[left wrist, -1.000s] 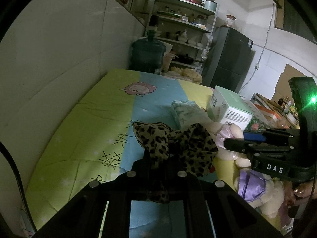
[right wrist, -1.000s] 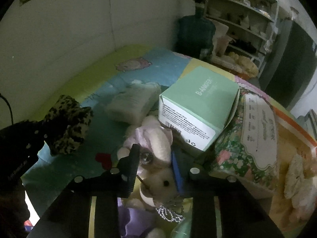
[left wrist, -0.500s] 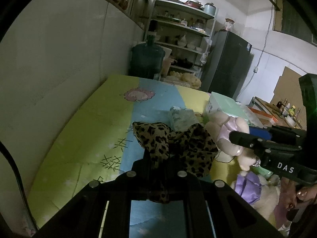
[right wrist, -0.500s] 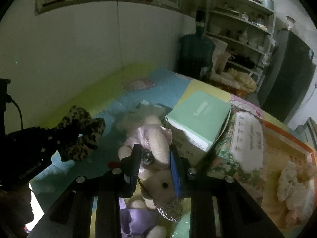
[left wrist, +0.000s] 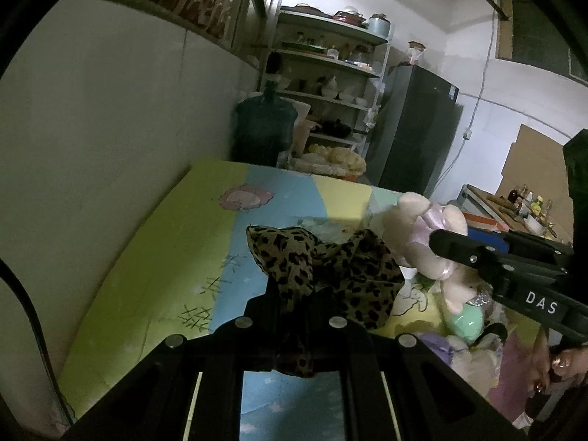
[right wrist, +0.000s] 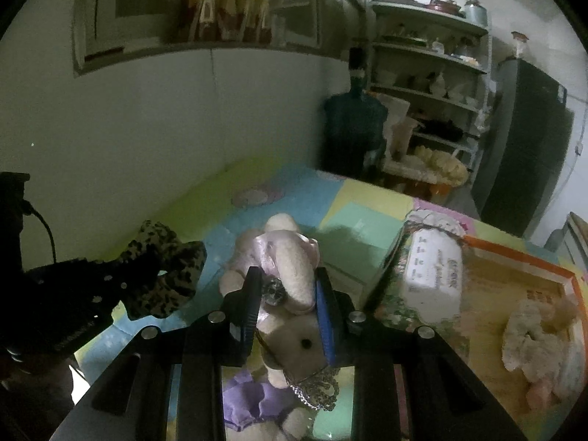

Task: Organize soft objects
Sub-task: 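Carry the leopard cloth with left gripper while right carries the bunny to tray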

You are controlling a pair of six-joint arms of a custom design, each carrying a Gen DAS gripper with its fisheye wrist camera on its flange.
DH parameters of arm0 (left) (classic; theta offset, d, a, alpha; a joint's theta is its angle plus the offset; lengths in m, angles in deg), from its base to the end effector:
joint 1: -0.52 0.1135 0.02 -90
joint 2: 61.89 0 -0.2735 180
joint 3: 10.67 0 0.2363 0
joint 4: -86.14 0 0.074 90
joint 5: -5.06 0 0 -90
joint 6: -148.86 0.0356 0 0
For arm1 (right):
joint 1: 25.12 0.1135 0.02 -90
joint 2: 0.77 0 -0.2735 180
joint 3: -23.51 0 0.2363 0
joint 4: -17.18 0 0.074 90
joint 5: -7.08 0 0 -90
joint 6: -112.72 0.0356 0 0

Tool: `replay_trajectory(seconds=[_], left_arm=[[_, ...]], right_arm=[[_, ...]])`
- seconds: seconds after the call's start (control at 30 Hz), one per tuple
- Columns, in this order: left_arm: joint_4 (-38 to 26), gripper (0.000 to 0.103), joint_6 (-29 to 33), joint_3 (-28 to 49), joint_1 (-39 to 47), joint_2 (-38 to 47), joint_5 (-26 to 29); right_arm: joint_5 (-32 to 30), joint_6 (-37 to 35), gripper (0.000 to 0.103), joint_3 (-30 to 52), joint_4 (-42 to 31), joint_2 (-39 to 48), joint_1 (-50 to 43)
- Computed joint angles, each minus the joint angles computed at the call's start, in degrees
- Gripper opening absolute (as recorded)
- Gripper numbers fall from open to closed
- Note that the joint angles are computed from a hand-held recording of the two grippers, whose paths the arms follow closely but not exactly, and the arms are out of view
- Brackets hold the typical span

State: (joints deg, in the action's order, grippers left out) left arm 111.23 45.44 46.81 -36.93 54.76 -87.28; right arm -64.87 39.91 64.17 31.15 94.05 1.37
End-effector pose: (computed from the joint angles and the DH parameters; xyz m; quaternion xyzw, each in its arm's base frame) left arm 0.2823 -0.2144 0.0936 0.1745 0.8657 -0.1850 0.4311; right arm 0.2410 0.1078 0.1249 -0.0068 0.8982 0.0227 0.4390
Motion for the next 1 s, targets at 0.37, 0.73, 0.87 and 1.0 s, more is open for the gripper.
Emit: replay_trajectory(seconds=[0.37, 0.73, 0.87, 1.0], left_arm=[[-2.20, 0.010, 0.52, 2.57, -4.25, -1.67, -1.12], [-5.92, 0.010, 0.70, 7.86, -8.32, -0.64, -1.46], [-7.46, 0.010, 0.90, 10.03, -9.96, -0.11, -1.55], [-8.04, 0.010, 1.00, 11.37, -11.68, 0.49, -1.95]], right_arm=[[2.56, 1.99, 0.029, -6.75, -0.35, -9.85, -0.32], [4.61, 4.28, 0.029, -13.14, -2.46, -19.67, -2.42], [3.88, 4.50, 0.029, -15.20, -3.17, -23.05, -4.47], [3.79, 4.40, 0.029, -16.94, -5.79, -27.88, -6.09]])
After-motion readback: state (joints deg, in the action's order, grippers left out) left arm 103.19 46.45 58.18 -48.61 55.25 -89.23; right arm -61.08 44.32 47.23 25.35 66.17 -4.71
